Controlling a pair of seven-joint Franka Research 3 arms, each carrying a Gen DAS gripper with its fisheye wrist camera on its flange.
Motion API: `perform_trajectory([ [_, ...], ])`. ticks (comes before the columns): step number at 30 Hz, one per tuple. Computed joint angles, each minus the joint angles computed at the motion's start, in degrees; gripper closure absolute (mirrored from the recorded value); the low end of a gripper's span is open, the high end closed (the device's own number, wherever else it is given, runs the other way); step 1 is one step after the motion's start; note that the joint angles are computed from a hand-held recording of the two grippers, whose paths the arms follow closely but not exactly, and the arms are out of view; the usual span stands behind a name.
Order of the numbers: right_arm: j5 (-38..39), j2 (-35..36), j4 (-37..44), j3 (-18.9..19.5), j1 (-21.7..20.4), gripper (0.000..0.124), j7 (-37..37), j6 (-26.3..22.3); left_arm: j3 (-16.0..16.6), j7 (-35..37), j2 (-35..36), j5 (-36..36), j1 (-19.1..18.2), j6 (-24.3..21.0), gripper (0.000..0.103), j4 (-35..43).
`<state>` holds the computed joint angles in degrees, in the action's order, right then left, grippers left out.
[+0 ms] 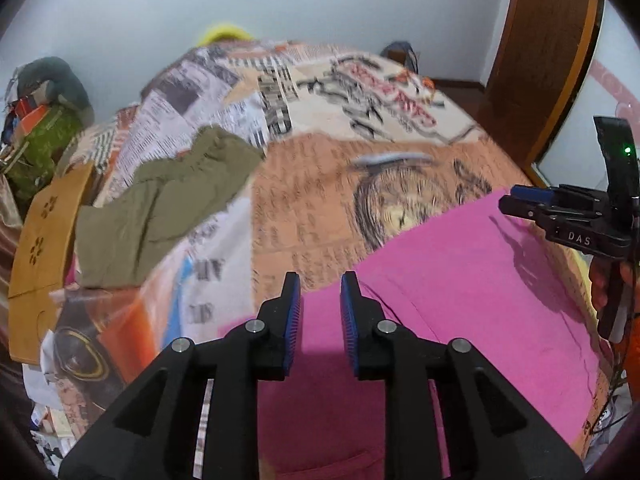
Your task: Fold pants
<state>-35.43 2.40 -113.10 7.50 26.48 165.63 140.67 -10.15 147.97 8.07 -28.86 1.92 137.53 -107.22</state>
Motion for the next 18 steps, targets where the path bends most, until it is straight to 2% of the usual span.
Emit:
perform_trajectory([
  [4,5.1,2.7,0.7,-0.1,0.3,0.090,-5.1,0.3,0.0,-2.6,1.6,3.3,-0.4,0.3,0.081,-0.2],
  [6,4.4,2.6,-0.2,-0.7,0.7,0.083,-3.8,1.5,-0.3,-1.9,1.9,2.7,0.1,0.0,0.081,-0.2],
  [9,5.8,1.8,-0.8,-1.1,0.6,0.082,-3.9,1.7,-0.5,-1.8,1.5,3.3,0.1,0.5,0.081,-0.6],
  [14,3.9,0.5,0.4,-0.3,1.4,0.082,-3.4,-2.9,-0.2,-1.4,-0.2,3.4,0.3,1.0,0.080,-1.4],
  [18,2.3,-1.9,0.2,1.0,1.7,0.082,-2.3,-5.0,0.8,-1.1,-2.1,1.5,0.9,-1.3,0.079,-1.5],
])
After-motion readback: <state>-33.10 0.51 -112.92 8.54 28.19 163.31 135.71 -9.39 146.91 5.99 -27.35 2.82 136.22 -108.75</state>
